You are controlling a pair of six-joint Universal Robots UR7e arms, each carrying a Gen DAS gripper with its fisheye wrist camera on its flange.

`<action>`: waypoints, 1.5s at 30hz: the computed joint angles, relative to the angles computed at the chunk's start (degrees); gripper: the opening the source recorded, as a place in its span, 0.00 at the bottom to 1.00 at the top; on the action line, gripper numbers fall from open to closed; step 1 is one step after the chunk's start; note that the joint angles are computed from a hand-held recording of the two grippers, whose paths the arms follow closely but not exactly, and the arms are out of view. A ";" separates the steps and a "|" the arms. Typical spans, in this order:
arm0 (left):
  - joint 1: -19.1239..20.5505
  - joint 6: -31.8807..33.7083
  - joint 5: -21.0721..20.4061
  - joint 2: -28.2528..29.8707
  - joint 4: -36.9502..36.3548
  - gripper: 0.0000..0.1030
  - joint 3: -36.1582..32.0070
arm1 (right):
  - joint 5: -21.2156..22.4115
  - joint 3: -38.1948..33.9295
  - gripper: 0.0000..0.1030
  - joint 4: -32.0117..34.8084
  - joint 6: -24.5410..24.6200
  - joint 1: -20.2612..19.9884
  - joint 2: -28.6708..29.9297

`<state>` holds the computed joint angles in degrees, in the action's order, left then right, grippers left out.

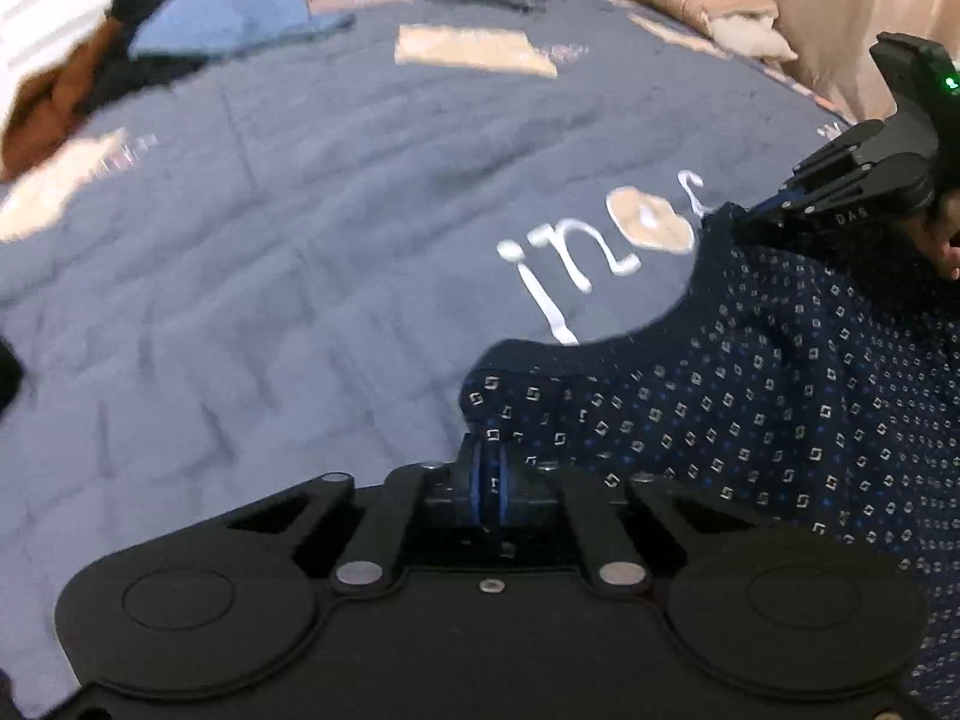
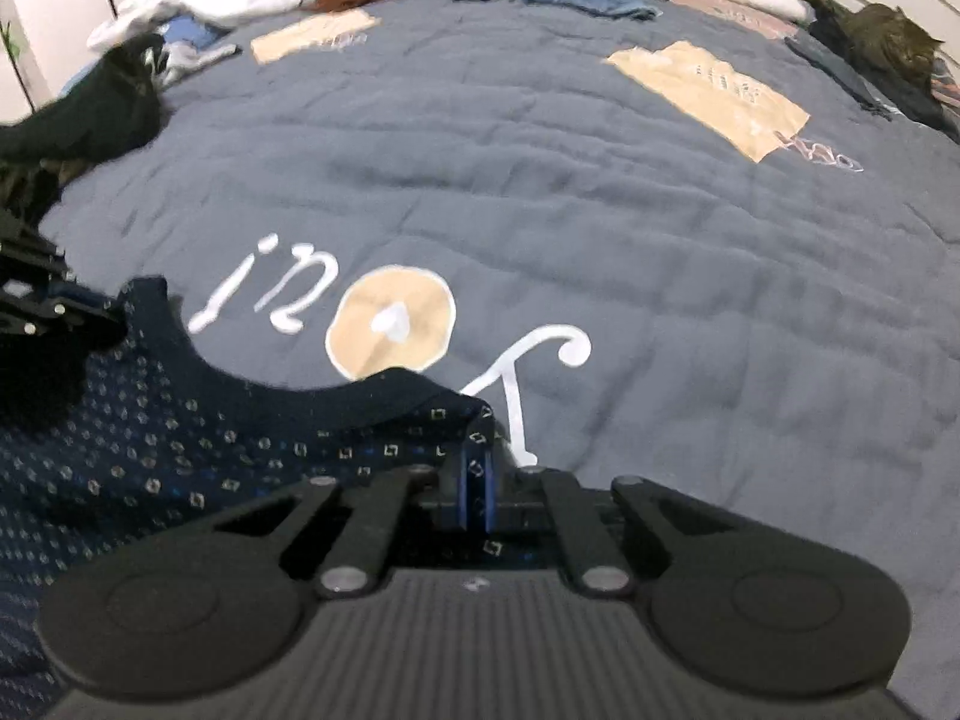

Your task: Fold clothes

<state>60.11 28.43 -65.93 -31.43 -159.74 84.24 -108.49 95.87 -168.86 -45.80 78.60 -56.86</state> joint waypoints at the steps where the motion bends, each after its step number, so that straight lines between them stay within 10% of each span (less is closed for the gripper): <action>1: -0.13 0.74 0.58 -0.12 -3.08 0.04 0.65 | 0.85 0.36 0.04 -1.68 -0.05 -0.09 -0.08; 9: -1.41 4.06 4.93 1.57 -15.89 0.04 -1.88 | 9.97 0.83 0.04 -17.00 1.46 0.35 1.07; 20: -1.81 0.22 12.98 3.46 -14.74 0.15 -1.57 | 2.24 -1.54 0.10 -19.54 -0.17 0.89 5.49; 29: -8.80 -10.27 8.79 -12.87 -22.91 0.31 21.16 | 9.37 20.76 0.37 -20.39 5.96 0.22 -15.11; 45: -31.82 -41.53 10.14 -32.16 -29.72 0.37 58.15 | 11.81 60.35 0.39 -28.12 11.53 -6.30 -48.46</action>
